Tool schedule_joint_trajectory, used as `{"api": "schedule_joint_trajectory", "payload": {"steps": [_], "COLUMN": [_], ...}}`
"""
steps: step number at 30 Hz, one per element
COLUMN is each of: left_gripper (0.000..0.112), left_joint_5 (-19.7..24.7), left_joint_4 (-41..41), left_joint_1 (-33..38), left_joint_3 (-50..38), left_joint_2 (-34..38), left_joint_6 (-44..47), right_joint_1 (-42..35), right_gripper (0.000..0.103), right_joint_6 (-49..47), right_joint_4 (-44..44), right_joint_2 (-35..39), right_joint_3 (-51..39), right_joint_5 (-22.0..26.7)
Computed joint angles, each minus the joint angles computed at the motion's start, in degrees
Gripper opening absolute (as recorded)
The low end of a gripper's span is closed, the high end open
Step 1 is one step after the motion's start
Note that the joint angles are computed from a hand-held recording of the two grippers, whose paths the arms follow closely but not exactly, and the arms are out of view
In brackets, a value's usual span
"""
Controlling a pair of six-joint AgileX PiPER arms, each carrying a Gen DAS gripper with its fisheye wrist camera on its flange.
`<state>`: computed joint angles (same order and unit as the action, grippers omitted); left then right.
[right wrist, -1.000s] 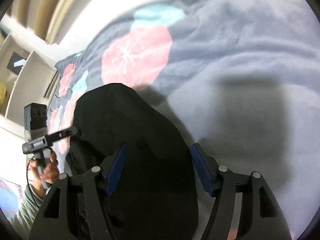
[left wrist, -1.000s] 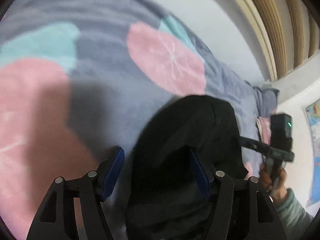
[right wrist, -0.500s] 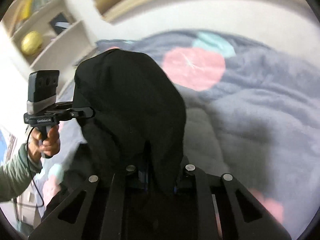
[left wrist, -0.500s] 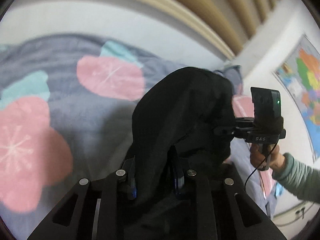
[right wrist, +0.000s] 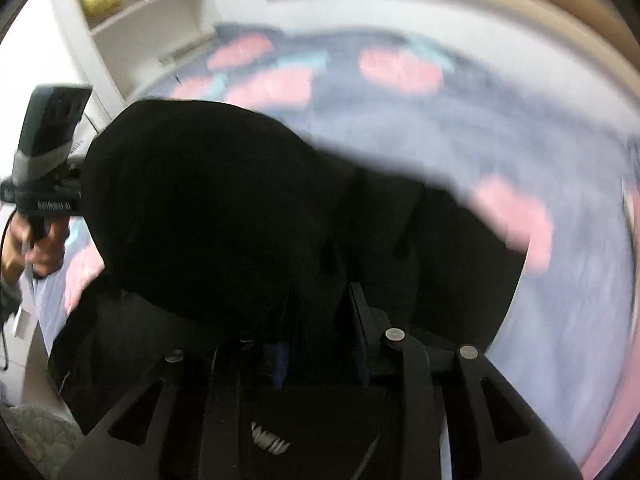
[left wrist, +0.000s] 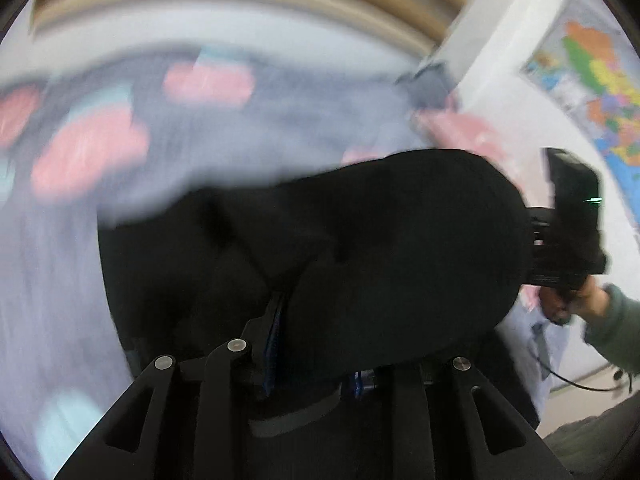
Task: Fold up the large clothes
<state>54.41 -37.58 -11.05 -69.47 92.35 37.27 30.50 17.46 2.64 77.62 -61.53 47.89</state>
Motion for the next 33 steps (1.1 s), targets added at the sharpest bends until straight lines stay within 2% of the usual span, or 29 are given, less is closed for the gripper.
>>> {"api": "schedule_joint_trajectory", "payload": {"steps": [3,5,9,10,12,13,15,16,18,20,22,24,26,27,28,29,30,31,33], "left_gripper": [0.027,0.027,0.030,0.031,0.032,0.032,0.036,0.045,0.055,0.055,0.055,0.055,0.055,0.051,0.045,0.044,0.044,0.044,0.044], "left_joint_5": [-5.66,-5.83,1.48,4.94,8.17,9.73,10.97,11.08,10.90,9.80,9.31,9.41,6.63,4.85,2.41,1.13,-0.20,-0.80,-0.54], "left_joint_4": [-1.06,-5.86,-6.47,-5.55,-5.72,-6.19,-7.30,-7.80,-11.15,-13.82,-11.73,-8.52,-4.74,-1.70,-0.23,-1.05,-4.16,-7.01,-7.15], "left_joint_1": [0.56,3.70,9.35,11.53,14.35,15.78,16.71,15.95,13.25,8.14,3.51,0.27,-1.83,-2.92,-3.44,-2.98,-1.65,-0.83,-0.66], "left_joint_3": [9.70,13.82,12.67,11.11,9.23,7.10,3.83,1.70,-2.88,-6.68,-8.64,-9.52,-7.04,-6.46,-4.49,-3.38,-1.79,-0.70,-0.69], "left_joint_2": [0.50,-0.48,-5.23,-6.54,-8.36,-9.43,-10.81,-10.66,-8.88,-4.86,-1.24,4.33,8.60,10.17,12.88,14.46,14.98,14.82,13.43], "left_joint_6": [-2.18,-1.03,-1.96,-3.22,-3.88,-4.41,-4.98,-5.92,-6.78,-8.29,-7.97,-9.97,-12.44,-14.63,-16.39,-17.01,-16.66,-15.00,-15.23], "right_joint_1": [1.15,0.08,-2.77,-4.09,-5.95,-5.43,-5.05,-4.68,-3.98,-2.81,-1.78,-0.20,0.71,0.89,0.34,0.37,0.48,0.37,-0.28], "right_gripper": [0.035,0.035,0.036,0.041,0.053,0.055,0.055,0.055,0.055,0.055,0.055,0.056,0.056,0.056,0.056,0.056,0.056,0.056,0.056], "right_joint_6": [6.59,7.51,7.19,6.12,4.39,5.12,4.65,5.24,7.11,8.24,8.04,8.06,7.70,7.46,5.64,5.09,4.95,4.92,4.52], "right_joint_4": [2.80,4.70,3.28,3.67,4.60,4.30,5.81,5.99,6.61,7.50,7.88,7.37,7.22,8.31,11.70,12.89,12.90,12.92,13.80], "right_joint_2": [-1.03,-1.35,-4.84,-5.29,-4.66,-4.82,-2.18,0.37,5.64,11.25,15.33,18.69,22.79,23.72,23.88,23.02,22.42,21.98,21.22], "right_joint_3": [7.57,9.03,5.06,2.49,-2.57,-5.22,-11.01,-14.49,-19.77,-23.40,-24.59,-22.82,-19.36,-15.27,-10.26,-6.50,-4.94,-4.28,-4.29], "right_joint_5": [-1.52,0.54,8.03,9.75,11.30,11.61,10.45,10.05,9.11,8.83,9.14,8.92,8.29,6.31,2.05,-2.33,-4.41,-5.29,-4.96]}}
